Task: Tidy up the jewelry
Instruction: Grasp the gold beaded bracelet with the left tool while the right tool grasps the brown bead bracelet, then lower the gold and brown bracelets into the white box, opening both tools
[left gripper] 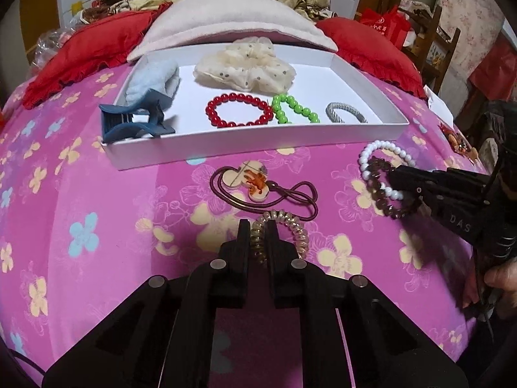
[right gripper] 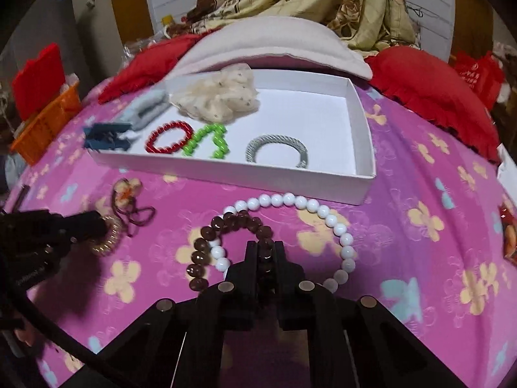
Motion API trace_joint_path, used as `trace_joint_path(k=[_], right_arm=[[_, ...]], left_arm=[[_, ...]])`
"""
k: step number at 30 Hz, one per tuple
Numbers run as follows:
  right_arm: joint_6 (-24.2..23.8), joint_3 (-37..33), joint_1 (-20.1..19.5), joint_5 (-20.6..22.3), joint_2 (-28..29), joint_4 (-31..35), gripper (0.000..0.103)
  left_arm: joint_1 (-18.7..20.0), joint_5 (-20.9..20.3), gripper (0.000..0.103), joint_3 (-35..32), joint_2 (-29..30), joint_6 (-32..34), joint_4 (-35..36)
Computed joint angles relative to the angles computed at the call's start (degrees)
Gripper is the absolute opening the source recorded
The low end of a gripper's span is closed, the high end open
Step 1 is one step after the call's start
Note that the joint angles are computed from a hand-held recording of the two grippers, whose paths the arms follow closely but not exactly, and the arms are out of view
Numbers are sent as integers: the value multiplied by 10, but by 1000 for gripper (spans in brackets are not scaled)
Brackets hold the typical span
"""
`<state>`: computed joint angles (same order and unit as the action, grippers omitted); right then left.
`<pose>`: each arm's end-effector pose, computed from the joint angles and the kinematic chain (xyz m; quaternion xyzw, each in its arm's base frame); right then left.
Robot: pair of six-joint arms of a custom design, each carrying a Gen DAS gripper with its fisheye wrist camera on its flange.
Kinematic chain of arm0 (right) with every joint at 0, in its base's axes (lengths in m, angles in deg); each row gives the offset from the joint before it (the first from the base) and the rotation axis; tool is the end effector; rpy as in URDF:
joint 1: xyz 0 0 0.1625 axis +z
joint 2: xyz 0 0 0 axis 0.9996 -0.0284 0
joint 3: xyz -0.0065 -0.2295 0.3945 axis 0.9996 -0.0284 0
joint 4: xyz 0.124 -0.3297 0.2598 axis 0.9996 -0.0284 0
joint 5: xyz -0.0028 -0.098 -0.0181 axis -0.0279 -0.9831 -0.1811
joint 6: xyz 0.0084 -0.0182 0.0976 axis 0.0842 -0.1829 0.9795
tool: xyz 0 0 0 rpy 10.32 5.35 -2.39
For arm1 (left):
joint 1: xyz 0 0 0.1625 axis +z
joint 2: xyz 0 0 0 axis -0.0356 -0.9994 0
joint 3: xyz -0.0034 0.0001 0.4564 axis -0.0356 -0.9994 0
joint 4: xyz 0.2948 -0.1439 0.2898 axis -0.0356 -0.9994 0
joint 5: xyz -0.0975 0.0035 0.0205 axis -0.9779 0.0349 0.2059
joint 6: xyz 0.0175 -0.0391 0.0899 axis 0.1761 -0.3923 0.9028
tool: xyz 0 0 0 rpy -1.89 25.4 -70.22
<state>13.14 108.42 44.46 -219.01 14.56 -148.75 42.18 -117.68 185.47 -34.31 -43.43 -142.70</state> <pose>0.3711 -0.3063 0.0291 0.2004 -0.8977 0.2798 0.2750 -0.0658 -0.3129 0.3615 0.2421 0.9087 -0.2142 0.2640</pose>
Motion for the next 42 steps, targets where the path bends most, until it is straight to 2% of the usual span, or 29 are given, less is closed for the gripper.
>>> trace_joint_path(k=[4, 9, 13, 18, 24, 29, 34, 37, 39, 40, 41, 42], right_arm=[[-2, 13, 3, 22, -12, -67, 8], [15, 27, 5, 34, -29, -117, 8], [22, 30, 10, 36, -40, -144, 8], [1, 6, 20, 31, -48, -146, 8], [-20, -39, -23, 70, -40, -122, 8], [-14, -95, -76, 110, -33, -49, 8], [2, -130, -112, 102, -23, 4, 8], [18, -128, -122, 90, -24, 3, 8], [30, -120, -122, 76, -28, -5, 21], [28, -112, -120, 68, -30, -18, 38], [24, -106, -117, 61, -31, -29, 46], [21, -100, -112, 53, -33, -37, 46]], left_arm=[[-12, -7, 8, -6, -17, -5, 4], [-26, -15, 8, -10, -34, -9, 9], [-36, -17, 8, -13, -43, -17, 16], [-48, -10, 8, -26, -39, -37, 18], [-13, -19, 8, -54, 37, -16, -59], [35, -33, 8, -86, 135, 21, -147], [78, -52, 8, -118, 228, 44, -205], [93, -54, 8, -128, 265, 55, -229], [94, -42, 12, -128, 279, 71, -246], [93, -39, 15, -129, 282, 78, -247], [91, -33, 25, -130, 284, 83, -242], [86, -27, 35, -129, 281, 85, -237]])
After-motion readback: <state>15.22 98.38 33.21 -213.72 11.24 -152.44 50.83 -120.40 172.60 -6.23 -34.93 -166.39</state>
